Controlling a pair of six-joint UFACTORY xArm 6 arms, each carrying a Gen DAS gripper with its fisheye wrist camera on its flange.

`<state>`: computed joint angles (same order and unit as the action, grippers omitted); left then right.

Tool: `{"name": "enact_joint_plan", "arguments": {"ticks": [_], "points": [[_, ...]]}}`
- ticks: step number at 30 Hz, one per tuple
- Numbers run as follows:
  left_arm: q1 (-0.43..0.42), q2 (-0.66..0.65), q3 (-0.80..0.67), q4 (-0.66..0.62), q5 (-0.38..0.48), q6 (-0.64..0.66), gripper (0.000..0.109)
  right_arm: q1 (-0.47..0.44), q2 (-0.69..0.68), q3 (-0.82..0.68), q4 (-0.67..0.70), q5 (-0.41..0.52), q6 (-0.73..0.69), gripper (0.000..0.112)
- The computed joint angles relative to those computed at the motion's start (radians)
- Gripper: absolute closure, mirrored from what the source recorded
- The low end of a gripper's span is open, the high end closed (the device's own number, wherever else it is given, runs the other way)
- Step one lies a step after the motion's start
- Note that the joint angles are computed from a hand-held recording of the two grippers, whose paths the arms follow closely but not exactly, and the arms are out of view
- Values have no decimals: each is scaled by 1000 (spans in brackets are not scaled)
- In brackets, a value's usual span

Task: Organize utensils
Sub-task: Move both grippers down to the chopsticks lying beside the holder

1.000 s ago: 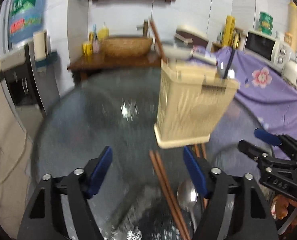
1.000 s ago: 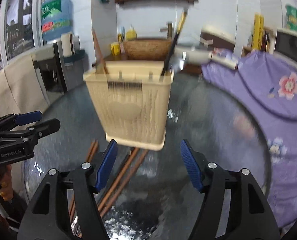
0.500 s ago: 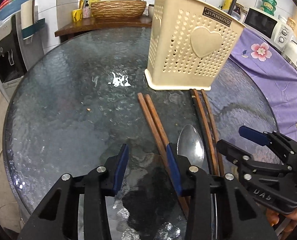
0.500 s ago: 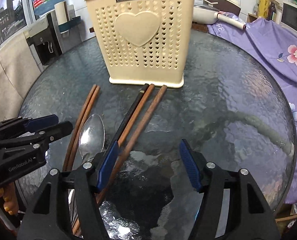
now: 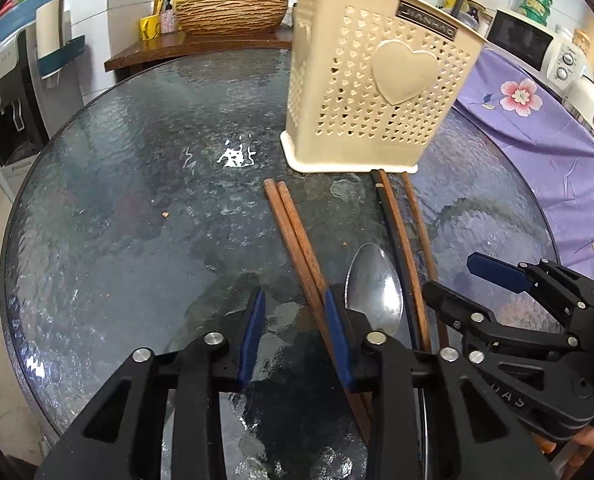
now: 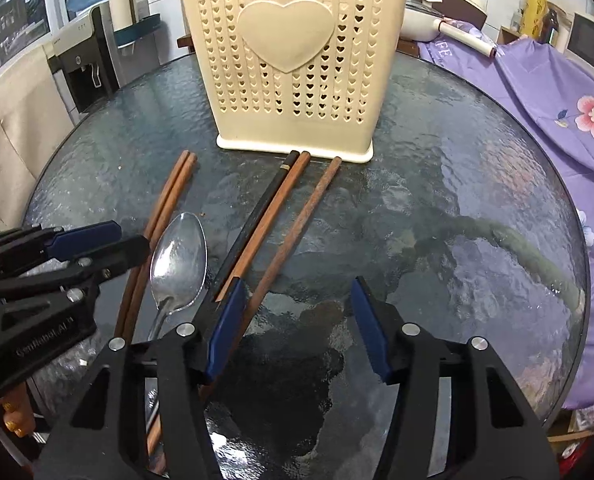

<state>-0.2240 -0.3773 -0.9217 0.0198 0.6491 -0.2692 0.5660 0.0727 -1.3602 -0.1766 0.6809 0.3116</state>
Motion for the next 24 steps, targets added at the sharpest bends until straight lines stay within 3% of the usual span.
{"name": "enact_joint_plan", "arguments": {"ticks": [13, 24], "points": [[32, 25, -32, -19, 20, -7, 79, -50, -11, 10, 16, 10, -12, 64], [43, 134, -129, -1, -3, -73, 81, -67, 126, -162, 26, 27, 43, 74]]}}
